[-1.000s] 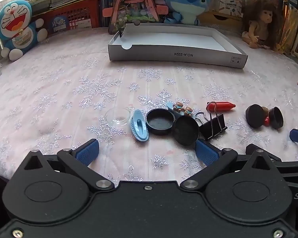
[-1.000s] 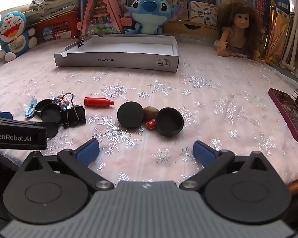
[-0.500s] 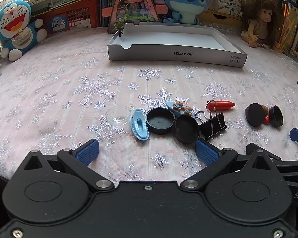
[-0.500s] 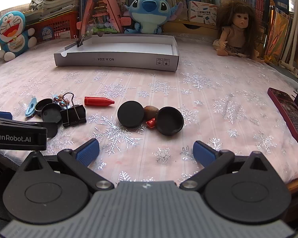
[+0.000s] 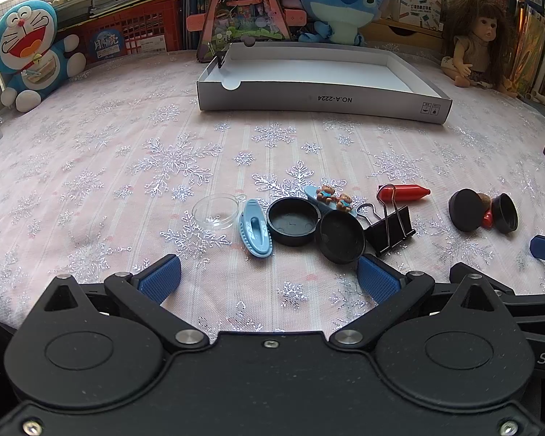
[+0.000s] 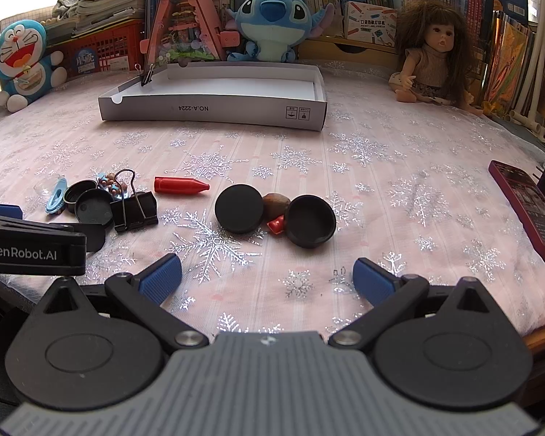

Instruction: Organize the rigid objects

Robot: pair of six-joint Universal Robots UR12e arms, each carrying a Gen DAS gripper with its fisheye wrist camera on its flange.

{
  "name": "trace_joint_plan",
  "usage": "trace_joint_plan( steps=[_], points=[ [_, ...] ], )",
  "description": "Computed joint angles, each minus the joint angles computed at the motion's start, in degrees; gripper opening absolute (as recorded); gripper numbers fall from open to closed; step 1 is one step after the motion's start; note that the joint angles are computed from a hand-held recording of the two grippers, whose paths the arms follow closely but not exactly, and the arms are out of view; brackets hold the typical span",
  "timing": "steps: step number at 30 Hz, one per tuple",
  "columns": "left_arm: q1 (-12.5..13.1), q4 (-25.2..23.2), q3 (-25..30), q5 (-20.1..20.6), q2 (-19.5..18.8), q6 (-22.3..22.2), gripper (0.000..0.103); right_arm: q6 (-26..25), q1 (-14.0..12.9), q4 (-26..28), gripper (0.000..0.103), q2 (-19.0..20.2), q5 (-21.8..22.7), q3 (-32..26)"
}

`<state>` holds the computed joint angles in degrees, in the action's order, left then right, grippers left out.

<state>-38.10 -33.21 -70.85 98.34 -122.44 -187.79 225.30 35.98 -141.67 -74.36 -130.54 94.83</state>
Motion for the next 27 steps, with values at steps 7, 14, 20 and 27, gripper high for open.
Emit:
trace_joint_plan(
  steps=[7, 14, 20, 27],
  points=[
    [-0.01, -0.06, 0.05, 0.02, 0.00, -0.02, 0.103, 0.03, 0.01, 0.07, 0.103, 0.03, -0.02, -0.05],
    [0.00, -0.11, 0.07, 0.01, 0.02, 0.00, 0.103, 0.12, 0.03, 0.20, 0.103, 0.09, -0.04, -0.17],
    [-0.01, -0.06, 0.07, 0.01, 0.01, -0.01, 0.103, 0.13, 0.01, 0.21, 0.103, 0.10, -0.04, -0.17],
    [0.18, 0.11, -0.13, -0.57, 0.26, 0.63, 0.103, -0.12, 0.07, -0.72, 0.103, 0.12, -0.25, 0.16]
  ],
)
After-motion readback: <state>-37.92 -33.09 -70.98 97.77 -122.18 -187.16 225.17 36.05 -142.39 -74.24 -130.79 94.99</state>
